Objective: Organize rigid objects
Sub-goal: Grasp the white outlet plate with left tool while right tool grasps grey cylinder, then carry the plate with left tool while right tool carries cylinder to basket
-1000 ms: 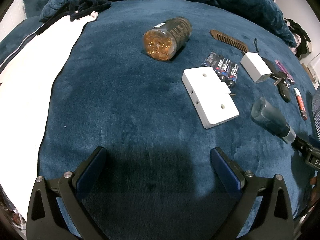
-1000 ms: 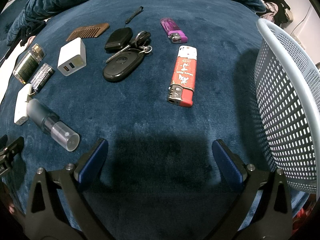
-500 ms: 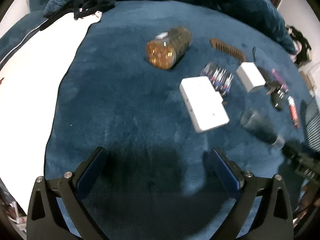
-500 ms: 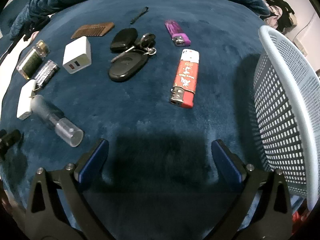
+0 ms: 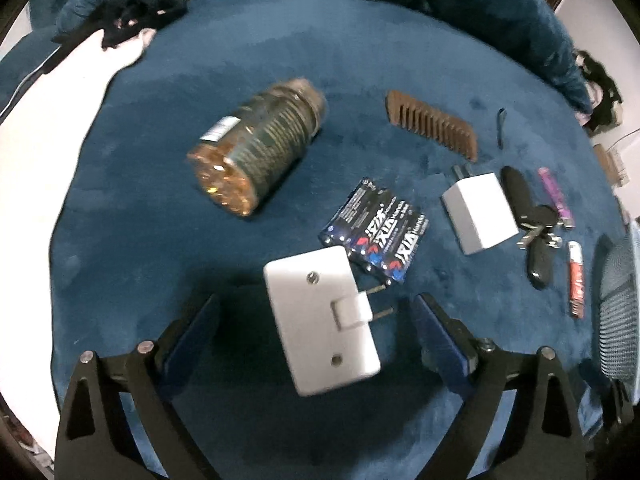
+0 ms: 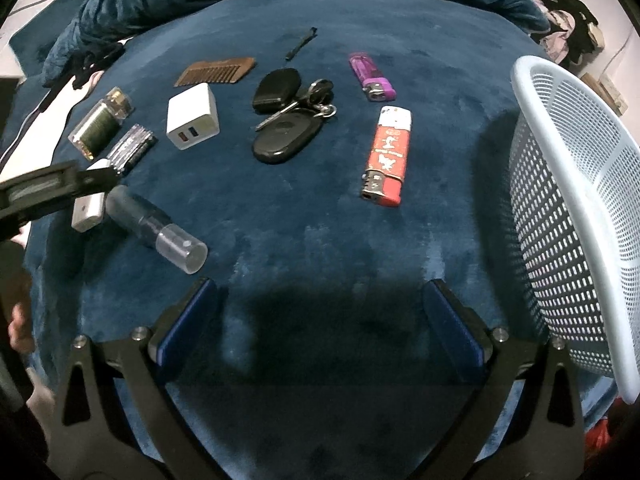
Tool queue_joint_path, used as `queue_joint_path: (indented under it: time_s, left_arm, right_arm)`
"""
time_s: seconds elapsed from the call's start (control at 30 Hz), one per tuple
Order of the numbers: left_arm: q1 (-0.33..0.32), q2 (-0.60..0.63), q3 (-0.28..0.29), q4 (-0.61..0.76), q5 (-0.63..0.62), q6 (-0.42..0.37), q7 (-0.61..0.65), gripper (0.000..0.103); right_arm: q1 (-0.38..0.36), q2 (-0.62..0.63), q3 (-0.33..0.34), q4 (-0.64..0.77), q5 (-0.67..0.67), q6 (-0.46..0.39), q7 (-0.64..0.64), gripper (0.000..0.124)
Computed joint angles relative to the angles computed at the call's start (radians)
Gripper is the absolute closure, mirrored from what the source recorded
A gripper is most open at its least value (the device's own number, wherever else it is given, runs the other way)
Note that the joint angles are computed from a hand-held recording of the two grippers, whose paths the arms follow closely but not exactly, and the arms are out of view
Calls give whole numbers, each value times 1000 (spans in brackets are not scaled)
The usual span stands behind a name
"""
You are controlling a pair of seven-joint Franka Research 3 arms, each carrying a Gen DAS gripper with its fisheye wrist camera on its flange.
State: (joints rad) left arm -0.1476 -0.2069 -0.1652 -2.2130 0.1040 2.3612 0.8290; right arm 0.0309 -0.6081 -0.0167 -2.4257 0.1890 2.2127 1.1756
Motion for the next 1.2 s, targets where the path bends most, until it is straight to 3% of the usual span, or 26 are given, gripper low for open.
queue_joint_path:
  time_s: [0.07, 0.13, 0.2, 0.47, 0.63, 0.73, 0.8, 0.9, 0.97, 1.0, 1.2]
  left_arm:
    - [-2, 29, -4, 27, 11, -46, 18, 8]
    - [-1, 13, -8, 10, 33, -33, 20, 17]
    - [0, -17, -1, -12, 34, -35, 35, 40]
    - [-5, -168, 60, -128, -80, -71, 163, 40]
    - [-6, -210, 81, -196, -136, -16, 230, 37]
    - [-15, -220, 97, -218, -176, 21, 274, 26]
    - [-12, -233, 91, -236, -177, 35, 282, 25]
    - [-10, -251, 85, -256, -172, 48, 286, 23]
    - [-8, -249, 82, -257, -169, 53, 279, 23]
    - [-8, -250, 83, -256, -171, 51, 274, 23]
    - [-1, -247, 80, -252, -179, 42, 232, 23]
  right_arm:
    - [3, -8, 0, -8, -1, 0, -8, 21]
    - [7, -9, 2, -11, -3, 4, -15, 21]
    - [17, -13, 0, -15, 6, 10, -28, 21]
    - [85, -21, 1, 4, 71, 24, -92, 21]
    - [139, 57, 19, 65, 95, 13, -169, 21]
    - [161, 114, 34, 96, 89, -3, -213, 23]
    - [170, 139, 45, 106, 83, -8, -227, 31]
    - [180, 171, 49, 126, 83, -50, -235, 56]
    - [187, 171, 41, 126, 103, -64, -249, 83]
    - [186, 164, 37, 121, 113, -61, -251, 88]
    - [127, 147, 24, 118, 142, -108, -103, 95]
